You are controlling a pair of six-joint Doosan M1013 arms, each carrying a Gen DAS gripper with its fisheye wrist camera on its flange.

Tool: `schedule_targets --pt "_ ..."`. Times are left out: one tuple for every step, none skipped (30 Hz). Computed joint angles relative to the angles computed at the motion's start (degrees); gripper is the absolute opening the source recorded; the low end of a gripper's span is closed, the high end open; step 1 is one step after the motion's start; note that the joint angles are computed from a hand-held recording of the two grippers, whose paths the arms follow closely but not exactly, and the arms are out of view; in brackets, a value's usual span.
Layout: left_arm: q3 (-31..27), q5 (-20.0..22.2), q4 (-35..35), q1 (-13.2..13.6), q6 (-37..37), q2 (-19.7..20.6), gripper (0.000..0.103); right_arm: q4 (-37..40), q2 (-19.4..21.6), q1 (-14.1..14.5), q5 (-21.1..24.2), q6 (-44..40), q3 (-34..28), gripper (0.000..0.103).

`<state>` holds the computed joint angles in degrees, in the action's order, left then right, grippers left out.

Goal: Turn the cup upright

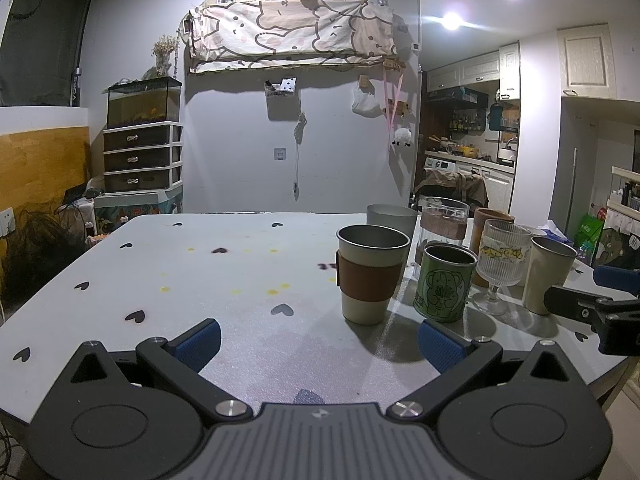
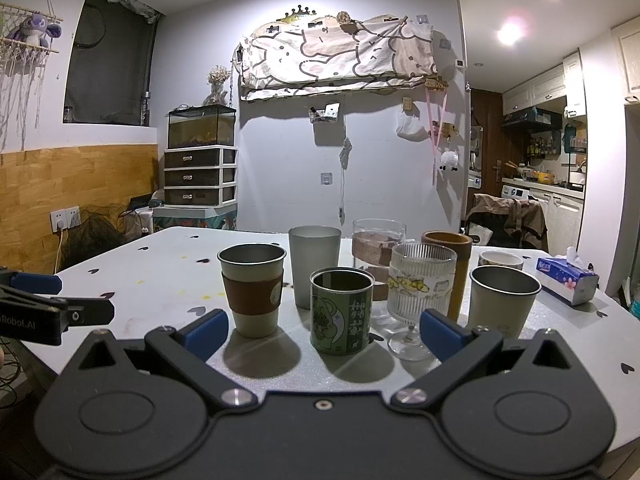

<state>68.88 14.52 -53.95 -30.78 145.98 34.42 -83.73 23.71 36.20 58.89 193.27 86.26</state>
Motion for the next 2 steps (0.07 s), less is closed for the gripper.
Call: schedule_targets --pt "-0.1 -0.1 0.1 -0.1 -0.1 0.1 0.103 0.0 0.0 0.0 0.0 0.0 0.0 0.103" --pt "0.0 -0.1 0.2 0.0 -0.1 0.0 0.103 0.0 0.0 0.0 0.0 0.0 0.0 0.103"
